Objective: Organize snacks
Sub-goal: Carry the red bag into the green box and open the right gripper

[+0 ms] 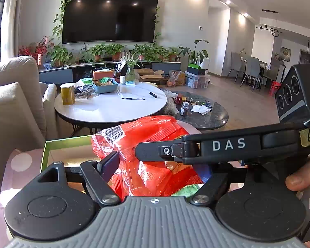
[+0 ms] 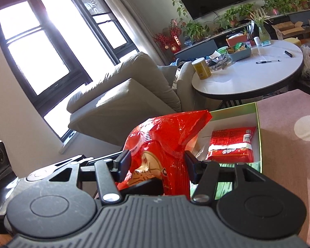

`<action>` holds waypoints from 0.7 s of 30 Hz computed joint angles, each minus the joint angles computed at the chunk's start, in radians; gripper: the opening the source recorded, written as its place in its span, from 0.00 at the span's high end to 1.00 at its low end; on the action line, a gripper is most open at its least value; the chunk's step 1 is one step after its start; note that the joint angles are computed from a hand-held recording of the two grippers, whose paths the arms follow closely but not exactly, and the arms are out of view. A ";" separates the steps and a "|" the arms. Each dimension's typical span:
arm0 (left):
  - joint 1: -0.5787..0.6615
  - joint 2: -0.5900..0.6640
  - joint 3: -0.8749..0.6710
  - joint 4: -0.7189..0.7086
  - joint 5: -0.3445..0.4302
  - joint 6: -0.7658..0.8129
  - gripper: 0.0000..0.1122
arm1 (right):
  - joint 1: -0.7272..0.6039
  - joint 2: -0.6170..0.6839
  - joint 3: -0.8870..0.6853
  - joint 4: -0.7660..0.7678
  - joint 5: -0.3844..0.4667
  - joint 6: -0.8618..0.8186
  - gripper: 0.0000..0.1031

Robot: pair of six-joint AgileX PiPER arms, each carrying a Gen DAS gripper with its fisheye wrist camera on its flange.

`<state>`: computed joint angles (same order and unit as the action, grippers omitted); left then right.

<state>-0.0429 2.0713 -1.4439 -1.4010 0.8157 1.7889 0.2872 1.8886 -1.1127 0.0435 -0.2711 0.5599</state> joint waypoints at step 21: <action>-0.061 0.184 -0.281 0.126 -0.006 -0.175 0.33 | -0.113 0.120 -0.113 -0.401 -0.004 0.449 0.41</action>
